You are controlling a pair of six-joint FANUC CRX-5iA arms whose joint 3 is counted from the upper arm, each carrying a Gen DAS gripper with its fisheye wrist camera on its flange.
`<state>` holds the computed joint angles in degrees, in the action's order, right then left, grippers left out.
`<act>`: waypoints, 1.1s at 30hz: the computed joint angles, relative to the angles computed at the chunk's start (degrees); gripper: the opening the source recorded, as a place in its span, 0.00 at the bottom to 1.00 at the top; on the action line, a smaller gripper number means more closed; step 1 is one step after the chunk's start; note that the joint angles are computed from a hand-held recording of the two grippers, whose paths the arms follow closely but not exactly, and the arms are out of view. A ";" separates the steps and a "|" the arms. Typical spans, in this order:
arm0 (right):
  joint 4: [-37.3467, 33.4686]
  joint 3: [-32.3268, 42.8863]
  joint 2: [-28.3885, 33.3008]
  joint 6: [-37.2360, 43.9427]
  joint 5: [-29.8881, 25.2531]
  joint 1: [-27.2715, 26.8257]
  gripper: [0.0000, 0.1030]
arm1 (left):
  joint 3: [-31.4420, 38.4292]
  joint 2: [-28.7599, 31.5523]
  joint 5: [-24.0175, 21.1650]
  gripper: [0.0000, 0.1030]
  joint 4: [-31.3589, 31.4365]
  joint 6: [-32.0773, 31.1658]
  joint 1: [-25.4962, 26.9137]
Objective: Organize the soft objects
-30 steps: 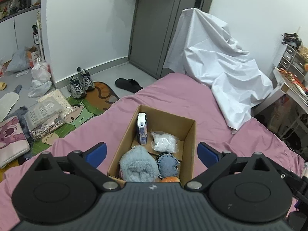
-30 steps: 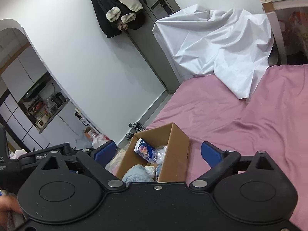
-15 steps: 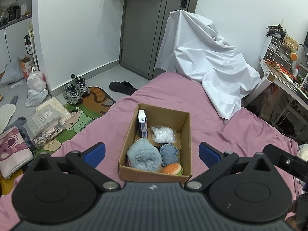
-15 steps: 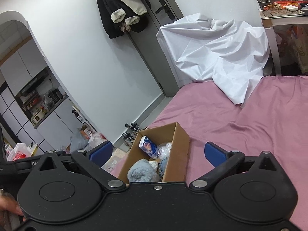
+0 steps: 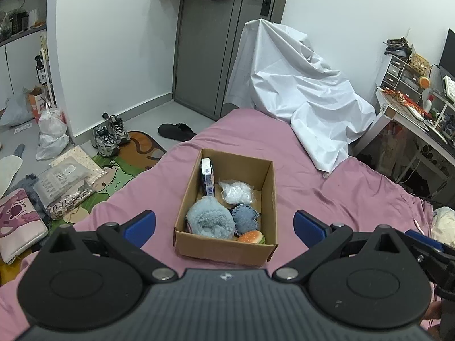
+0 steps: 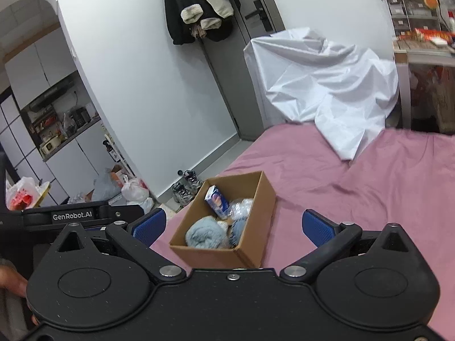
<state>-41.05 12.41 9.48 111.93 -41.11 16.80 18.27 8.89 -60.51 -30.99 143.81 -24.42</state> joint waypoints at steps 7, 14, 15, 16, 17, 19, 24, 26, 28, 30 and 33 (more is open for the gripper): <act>4.09 -2.36 -2.10 -0.96 0.98 2.03 1.00 | -2.47 -1.92 1.06 0.99 1.14 -0.64 -0.53; 10.57 -4.94 -3.27 -9.40 1.94 3.40 1.00 | -3.42 -2.97 0.75 0.99 3.10 -2.78 -0.42; 10.60 -5.23 -3.49 -9.85 1.95 3.36 1.00 | -3.78 -3.33 0.95 0.99 3.35 -3.10 -0.29; 10.63 -5.48 -3.80 -10.27 1.84 3.30 1.00 | -3.95 -3.56 0.98 0.99 3.35 -3.21 -0.30; 10.96 -5.68 -4.06 -10.66 1.80 3.36 1.00 | -4.00 -3.72 0.73 0.99 3.20 -3.30 -0.37; 12.33 -6.40 -4.77 -11.46 2.31 3.74 1.00 | -3.92 -3.95 0.00 0.99 2.86 -3.09 -0.49; 14.43 -7.25 -6.03 -13.42 1.86 4.15 1.00 | -4.54 -4.84 -0.63 0.99 3.41 -3.75 -0.35; 14.50 -7.24 -6.20 -13.50 1.51 4.10 1.00 | -4.97 -5.29 -0.67 0.99 4.01 -4.02 -0.10; 14.91 -7.40 -6.53 -13.86 1.14 4.29 1.00 | -5.06 -5.47 -0.78 0.99 4.51 -4.19 0.09; 14.97 -7.53 -6.81 -13.92 0.87 4.49 1.00 | -5.38 -5.85 -0.65 0.99 4.75 -4.44 0.19; 15.10 -7.39 -7.03 -13.57 0.20 4.80 1.00 | -5.51 -6.09 -0.54 0.99 5.23 -5.19 0.25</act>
